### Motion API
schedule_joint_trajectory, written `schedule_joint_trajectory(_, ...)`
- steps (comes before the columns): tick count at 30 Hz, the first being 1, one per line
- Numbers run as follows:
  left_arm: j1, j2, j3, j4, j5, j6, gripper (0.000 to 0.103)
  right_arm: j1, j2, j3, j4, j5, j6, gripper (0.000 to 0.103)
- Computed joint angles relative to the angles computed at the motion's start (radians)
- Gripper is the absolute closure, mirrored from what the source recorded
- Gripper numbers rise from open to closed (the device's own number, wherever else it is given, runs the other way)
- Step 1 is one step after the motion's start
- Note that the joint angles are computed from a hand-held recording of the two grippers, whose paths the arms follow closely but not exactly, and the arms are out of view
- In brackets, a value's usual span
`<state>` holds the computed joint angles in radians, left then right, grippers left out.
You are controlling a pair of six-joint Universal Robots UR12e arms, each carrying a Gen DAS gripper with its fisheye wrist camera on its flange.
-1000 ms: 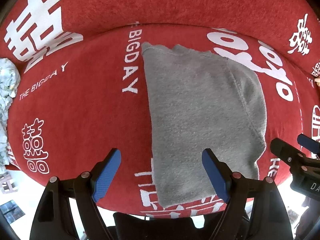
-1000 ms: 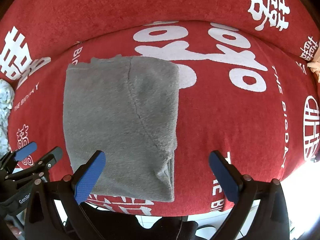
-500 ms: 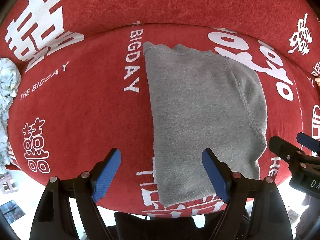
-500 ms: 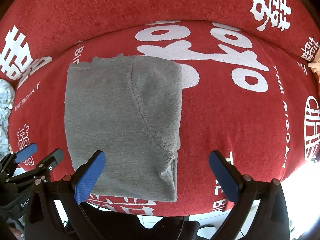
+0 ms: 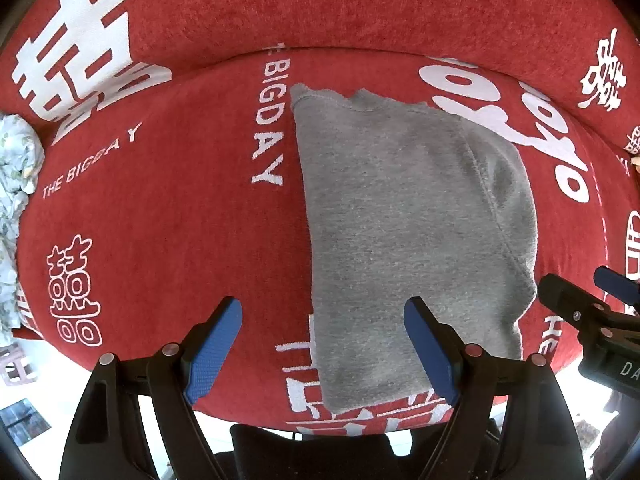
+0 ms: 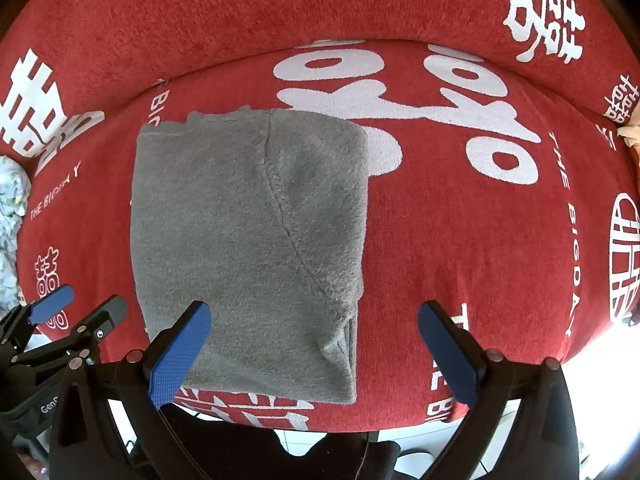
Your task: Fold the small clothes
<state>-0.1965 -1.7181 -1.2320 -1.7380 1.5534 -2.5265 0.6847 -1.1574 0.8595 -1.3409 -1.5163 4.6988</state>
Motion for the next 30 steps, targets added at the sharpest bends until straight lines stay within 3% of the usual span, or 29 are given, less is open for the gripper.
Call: schedule_joint_trajectory(30, -0.006, 0.009, -0.021, 0.048, 0.045, -0.027, 0.019, 0.004, -0.007, 0.010, -0.009, -0.007, 0.015, 0.000)
